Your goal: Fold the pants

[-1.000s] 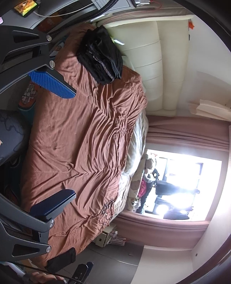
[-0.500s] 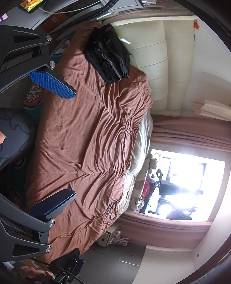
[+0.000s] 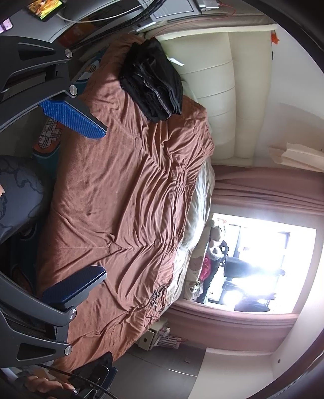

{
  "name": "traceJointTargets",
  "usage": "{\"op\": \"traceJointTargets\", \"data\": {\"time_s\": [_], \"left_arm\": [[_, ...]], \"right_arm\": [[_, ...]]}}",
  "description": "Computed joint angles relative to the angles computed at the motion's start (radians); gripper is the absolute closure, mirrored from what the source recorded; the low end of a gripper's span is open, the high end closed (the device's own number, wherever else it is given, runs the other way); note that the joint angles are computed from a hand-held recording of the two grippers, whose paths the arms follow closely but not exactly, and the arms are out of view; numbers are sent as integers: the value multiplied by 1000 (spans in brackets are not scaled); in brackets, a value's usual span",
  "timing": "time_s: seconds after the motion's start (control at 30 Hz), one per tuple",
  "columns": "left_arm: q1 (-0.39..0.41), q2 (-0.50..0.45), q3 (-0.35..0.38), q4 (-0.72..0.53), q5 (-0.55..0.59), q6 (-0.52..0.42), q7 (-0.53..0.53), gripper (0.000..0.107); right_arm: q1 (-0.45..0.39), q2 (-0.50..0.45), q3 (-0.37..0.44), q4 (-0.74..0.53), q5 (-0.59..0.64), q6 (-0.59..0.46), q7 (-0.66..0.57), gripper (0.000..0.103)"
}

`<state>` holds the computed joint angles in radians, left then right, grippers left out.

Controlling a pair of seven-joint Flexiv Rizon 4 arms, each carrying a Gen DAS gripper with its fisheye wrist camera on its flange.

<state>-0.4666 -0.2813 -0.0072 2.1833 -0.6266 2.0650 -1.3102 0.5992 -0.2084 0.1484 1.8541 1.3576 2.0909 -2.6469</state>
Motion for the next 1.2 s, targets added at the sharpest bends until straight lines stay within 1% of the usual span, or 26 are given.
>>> {"op": "traceJointTargets", "data": {"time_s": [0.17, 0.37, 0.57, 0.77, 0.9, 1.0, 1.2], "left_arm": [[24, 6, -13, 6, 35, -3, -33, 4], [22, 13, -4, 14, 44, 0, -42, 4], [36, 27, -10, 26, 65, -1, -61, 4], [54, 40, -17, 34, 98, -3, -80, 4], [56, 46, -18, 40, 105, -7, -87, 4], [40, 52, -11, 44, 88, -6, -75, 4], [44, 50, -15, 44, 91, -3, -79, 4]], "right_arm": [[-1, 3, 9, 15, -19, 9, 28, 0], [5, 9, 10, 33, -42, 18, 59, 0], [11, 12, 13, 53, -70, 33, 93, 0], [16, 20, 6, 54, -53, 30, 81, 0], [12, 23, 19, 60, -62, 42, 92, 0], [14, 21, 22, 58, -55, 50, 86, 0], [10, 20, 34, 63, -63, 60, 94, 0]]}}
